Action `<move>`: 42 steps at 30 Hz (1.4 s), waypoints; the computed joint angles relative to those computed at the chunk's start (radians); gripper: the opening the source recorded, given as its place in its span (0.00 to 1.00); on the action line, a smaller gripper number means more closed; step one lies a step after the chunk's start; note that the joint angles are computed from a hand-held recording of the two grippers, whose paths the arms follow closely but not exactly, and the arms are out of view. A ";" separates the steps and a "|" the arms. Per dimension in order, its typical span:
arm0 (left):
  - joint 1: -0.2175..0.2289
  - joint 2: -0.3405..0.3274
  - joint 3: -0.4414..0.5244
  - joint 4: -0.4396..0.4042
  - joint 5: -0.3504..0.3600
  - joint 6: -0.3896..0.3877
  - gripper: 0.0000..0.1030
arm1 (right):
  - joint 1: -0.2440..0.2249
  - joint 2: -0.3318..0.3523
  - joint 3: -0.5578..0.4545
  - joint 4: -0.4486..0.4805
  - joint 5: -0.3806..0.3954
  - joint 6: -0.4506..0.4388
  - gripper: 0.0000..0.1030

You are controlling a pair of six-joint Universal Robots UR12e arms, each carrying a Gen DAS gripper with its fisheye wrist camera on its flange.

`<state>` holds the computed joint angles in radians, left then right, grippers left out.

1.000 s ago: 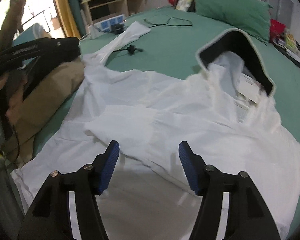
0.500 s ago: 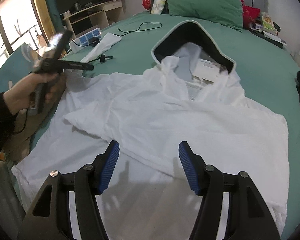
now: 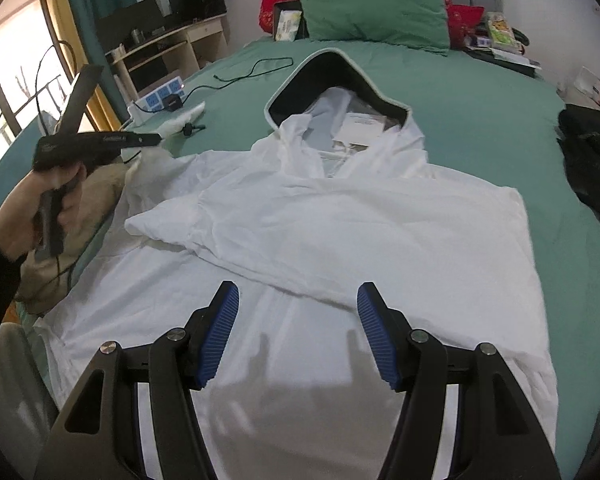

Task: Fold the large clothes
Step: 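Lift the sleeve with the left gripper, lay it across the body, open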

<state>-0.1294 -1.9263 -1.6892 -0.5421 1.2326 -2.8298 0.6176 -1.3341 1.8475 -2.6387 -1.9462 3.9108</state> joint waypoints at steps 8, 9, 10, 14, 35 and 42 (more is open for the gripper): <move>0.009 0.065 -0.010 -0.234 -0.131 0.081 0.50 | 0.018 -0.066 0.081 -0.002 -0.026 0.077 0.60; 0.020 0.061 -0.004 -0.209 -0.117 0.066 0.51 | 0.018 -0.071 0.090 -0.004 -0.026 0.087 0.60; 0.030 0.052 0.006 -0.186 -0.098 0.041 0.53 | 0.017 -0.076 0.099 -0.005 -0.025 0.095 0.60; 0.046 -0.019 0.062 -0.068 0.084 -0.082 0.54 | 0.005 -0.079 0.123 -0.021 -0.011 0.117 0.60; 0.069 -0.050 0.055 0.228 -0.017 -0.352 0.02 | 0.007 -0.070 0.097 -0.029 -0.035 0.088 0.60; -0.014 0.058 0.029 0.280 -0.079 -0.247 0.02 | 0.022 -0.113 0.133 -0.084 -0.066 0.124 0.60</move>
